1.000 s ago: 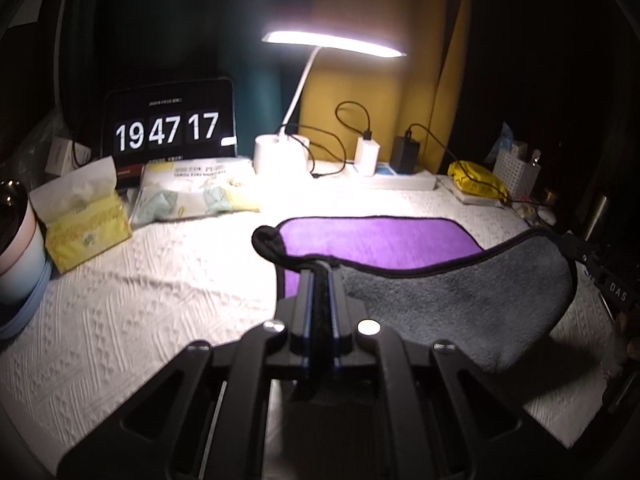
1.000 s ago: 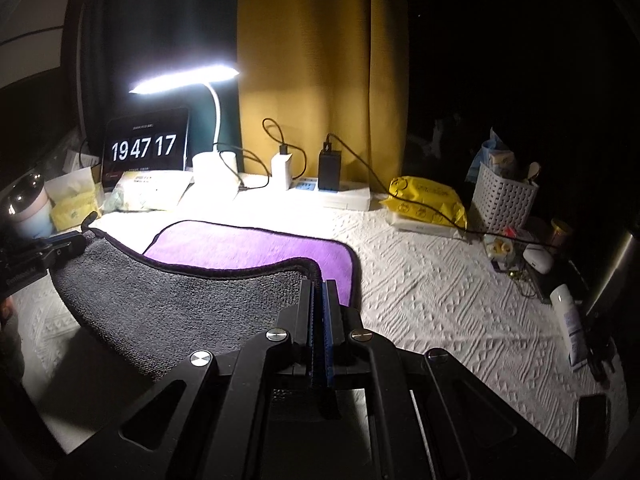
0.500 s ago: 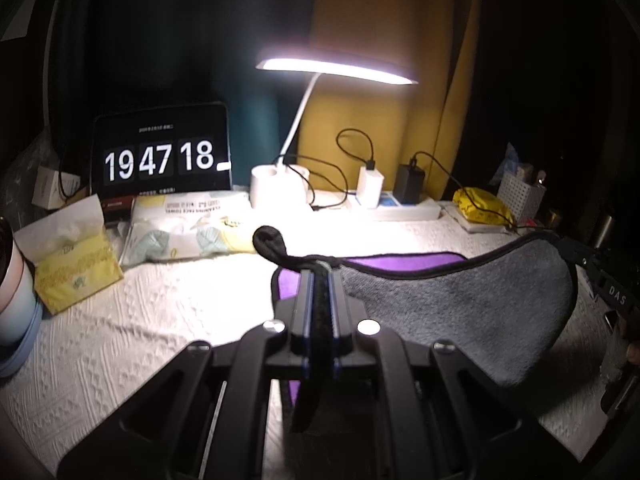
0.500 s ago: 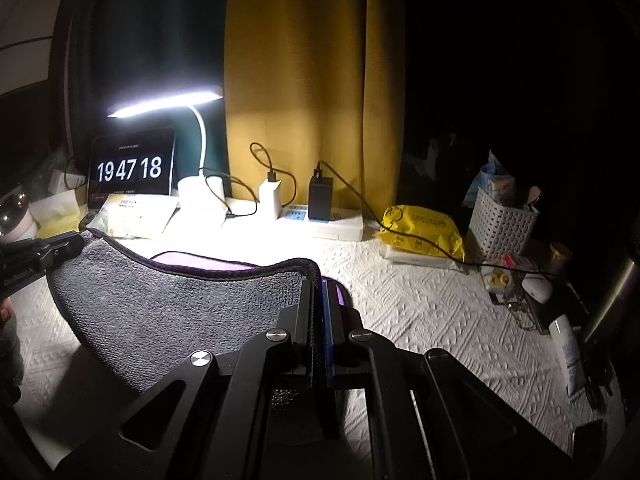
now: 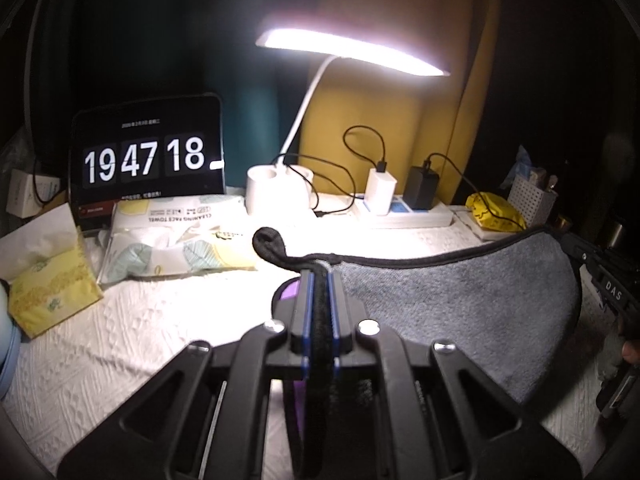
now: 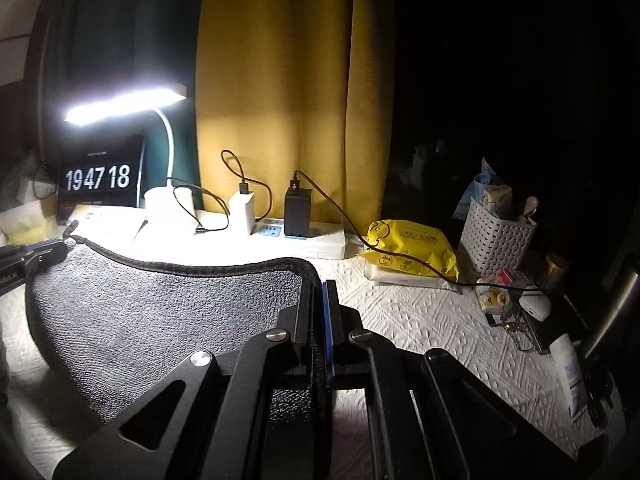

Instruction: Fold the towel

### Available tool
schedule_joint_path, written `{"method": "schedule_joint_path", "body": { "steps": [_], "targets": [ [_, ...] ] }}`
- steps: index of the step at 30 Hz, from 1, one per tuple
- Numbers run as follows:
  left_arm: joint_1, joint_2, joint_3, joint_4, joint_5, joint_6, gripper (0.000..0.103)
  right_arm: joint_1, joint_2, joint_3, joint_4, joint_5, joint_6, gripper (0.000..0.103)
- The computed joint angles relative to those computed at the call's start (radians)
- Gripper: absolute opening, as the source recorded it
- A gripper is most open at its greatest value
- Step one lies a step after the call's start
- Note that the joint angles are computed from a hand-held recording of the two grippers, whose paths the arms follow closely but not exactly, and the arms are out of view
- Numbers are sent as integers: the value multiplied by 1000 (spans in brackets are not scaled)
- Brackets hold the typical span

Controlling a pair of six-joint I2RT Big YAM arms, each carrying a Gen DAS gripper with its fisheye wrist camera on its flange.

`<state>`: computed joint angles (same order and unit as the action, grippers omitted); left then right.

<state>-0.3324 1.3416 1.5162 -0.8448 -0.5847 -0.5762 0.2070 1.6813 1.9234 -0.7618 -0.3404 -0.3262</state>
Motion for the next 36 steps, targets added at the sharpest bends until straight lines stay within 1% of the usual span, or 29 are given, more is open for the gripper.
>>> {"method": "schedule_joint_path", "body": {
  "steps": [4, 7, 11, 14, 16, 19, 21, 26, 29, 32, 36],
  "targets": [
    [25, 19, 4, 18, 11, 33, 7, 10, 29, 21, 8, 25, 8, 4],
    [45, 35, 11, 22, 33, 43, 7, 18, 51, 37, 11, 45, 7, 4],
    [72, 72, 38, 5, 71, 50, 7, 28, 88, 63, 13, 70, 4, 4],
    [86, 100, 58, -13, 88, 56, 7, 34, 123, 92, -3, 82, 10, 4],
    [97, 114, 67, -23, 105, 44, 7, 37, 147, 119, -23, 87, 16, 4],
    [112, 143, 95, -65, 119, 27, 7, 44, 178, 157, -50, 97, 18, 4],
    [118, 156, 106, -79, 114, 22, 7, 48, 201, 189, -76, 103, 22, 4],
    [131, 196, 148, -129, 139, 19, 8, 55, 243, 248, -128, 129, 22, 4],
    [139, 214, 161, -151, 152, 13, 8, 58, 282, 305, -194, 146, 16, 4],
    [152, 241, 185, -197, 195, -6, 9, 56, 313, 356, -245, 151, 23, 4],
    [165, 252, 193, -215, 230, -25, 10, 57, 359, 432, -322, 153, 23, 4]
  ]
}}
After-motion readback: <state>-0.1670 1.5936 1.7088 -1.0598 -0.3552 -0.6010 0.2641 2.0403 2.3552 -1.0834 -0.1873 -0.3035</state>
